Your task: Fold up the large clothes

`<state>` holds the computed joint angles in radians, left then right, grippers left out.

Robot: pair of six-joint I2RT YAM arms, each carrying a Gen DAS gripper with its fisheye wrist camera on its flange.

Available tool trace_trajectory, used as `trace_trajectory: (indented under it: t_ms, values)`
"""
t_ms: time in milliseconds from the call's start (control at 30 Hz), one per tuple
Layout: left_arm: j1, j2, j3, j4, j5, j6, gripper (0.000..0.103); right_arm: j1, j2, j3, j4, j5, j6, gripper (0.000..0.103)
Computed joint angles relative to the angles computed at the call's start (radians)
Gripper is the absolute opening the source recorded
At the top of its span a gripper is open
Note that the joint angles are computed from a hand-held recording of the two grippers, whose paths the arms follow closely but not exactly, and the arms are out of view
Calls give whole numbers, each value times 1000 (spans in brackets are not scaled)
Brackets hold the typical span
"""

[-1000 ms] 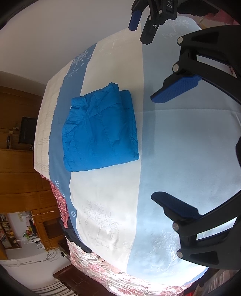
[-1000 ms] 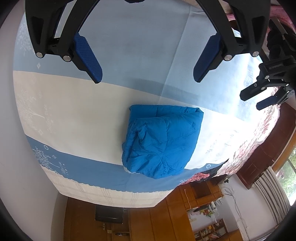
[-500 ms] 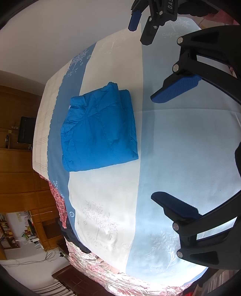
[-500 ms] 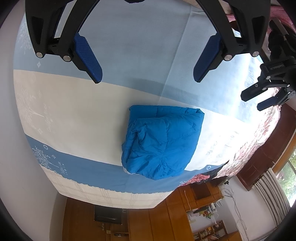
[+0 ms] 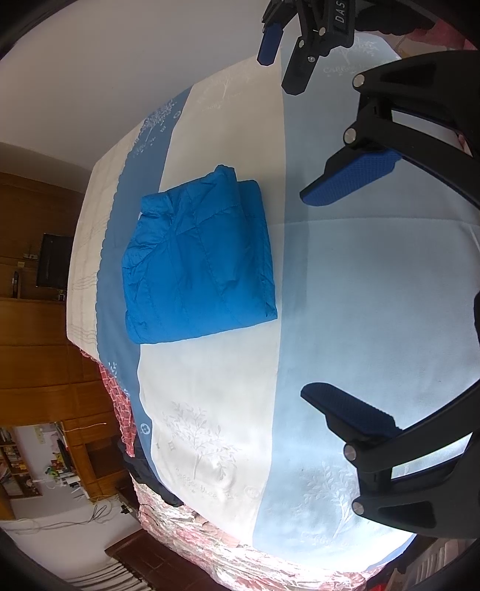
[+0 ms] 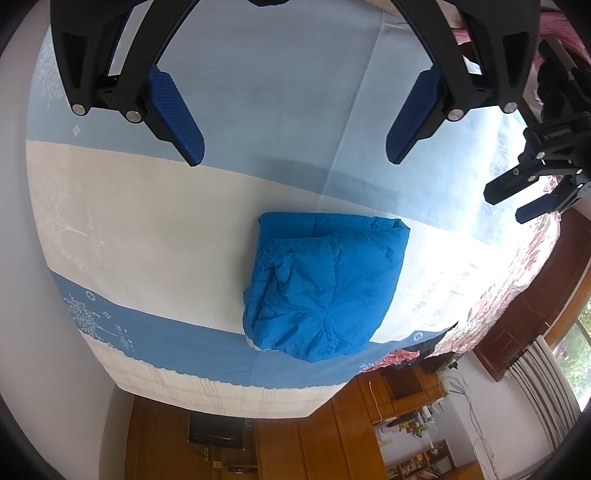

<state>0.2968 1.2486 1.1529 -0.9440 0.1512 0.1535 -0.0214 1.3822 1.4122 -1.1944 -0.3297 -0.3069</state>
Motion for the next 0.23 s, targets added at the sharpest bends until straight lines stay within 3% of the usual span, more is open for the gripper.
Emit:
trace_trajectory:
  t_ms: [233]
  values:
    - [-19,-2,-1,-6,-15,-18,96,-4,4,0,2,-4,-3,99]
